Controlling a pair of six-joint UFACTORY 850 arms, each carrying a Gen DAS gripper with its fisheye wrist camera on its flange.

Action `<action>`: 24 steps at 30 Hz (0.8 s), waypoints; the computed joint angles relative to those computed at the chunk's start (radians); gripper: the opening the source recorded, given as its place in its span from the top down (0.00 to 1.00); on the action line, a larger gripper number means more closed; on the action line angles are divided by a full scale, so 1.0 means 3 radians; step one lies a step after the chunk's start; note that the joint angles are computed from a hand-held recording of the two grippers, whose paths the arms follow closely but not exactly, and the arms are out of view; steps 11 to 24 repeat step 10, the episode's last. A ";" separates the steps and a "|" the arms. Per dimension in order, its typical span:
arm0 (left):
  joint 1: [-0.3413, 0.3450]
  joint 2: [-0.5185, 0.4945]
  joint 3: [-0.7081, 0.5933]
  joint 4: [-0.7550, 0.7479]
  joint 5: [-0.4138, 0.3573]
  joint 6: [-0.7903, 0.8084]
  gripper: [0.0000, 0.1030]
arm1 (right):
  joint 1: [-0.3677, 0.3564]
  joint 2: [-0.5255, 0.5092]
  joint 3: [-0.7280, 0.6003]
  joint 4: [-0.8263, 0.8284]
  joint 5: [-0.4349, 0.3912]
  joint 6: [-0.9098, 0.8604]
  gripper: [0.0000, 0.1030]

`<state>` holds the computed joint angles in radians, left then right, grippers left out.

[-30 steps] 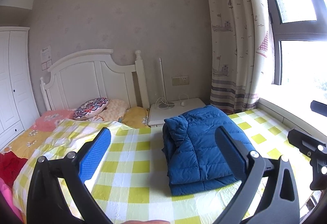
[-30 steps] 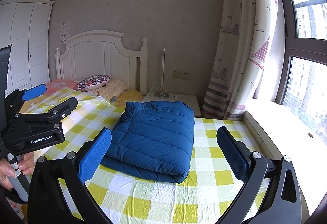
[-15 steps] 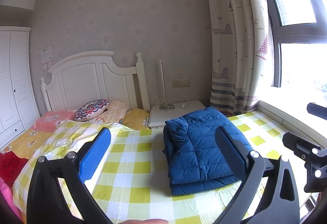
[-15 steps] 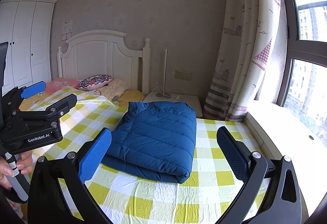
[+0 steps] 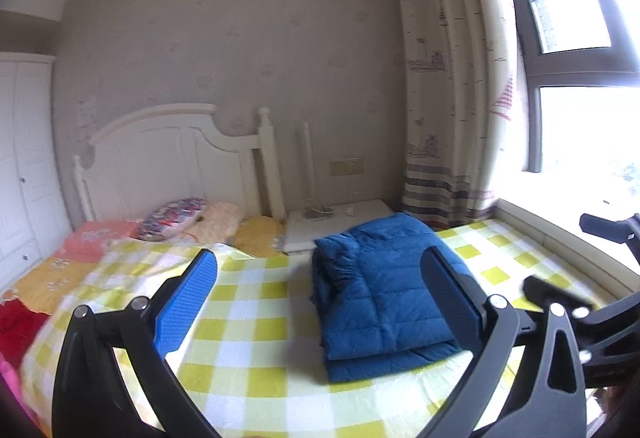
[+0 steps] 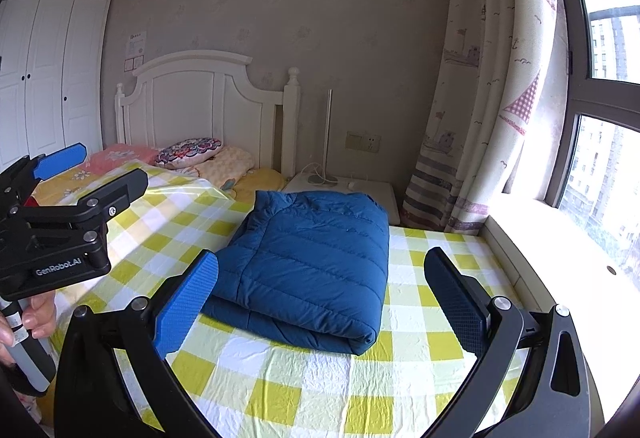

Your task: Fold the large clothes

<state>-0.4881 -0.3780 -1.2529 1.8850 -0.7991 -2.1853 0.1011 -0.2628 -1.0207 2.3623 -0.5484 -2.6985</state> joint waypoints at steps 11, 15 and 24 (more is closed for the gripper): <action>0.1049 -0.0405 -0.0373 -0.1059 0.1164 0.0708 0.02 | -0.0265 -0.0707 -0.0846 0.0165 0.0725 -0.0099 0.04; 0.1049 -0.0405 -0.0373 -0.1059 0.1164 0.0708 0.02 | -0.0265 -0.0707 -0.0846 0.0165 0.0725 -0.0099 0.04; 0.1049 -0.0405 -0.0373 -0.1059 0.1164 0.0708 0.02 | -0.0265 -0.0707 -0.0846 0.0165 0.0725 -0.0099 0.04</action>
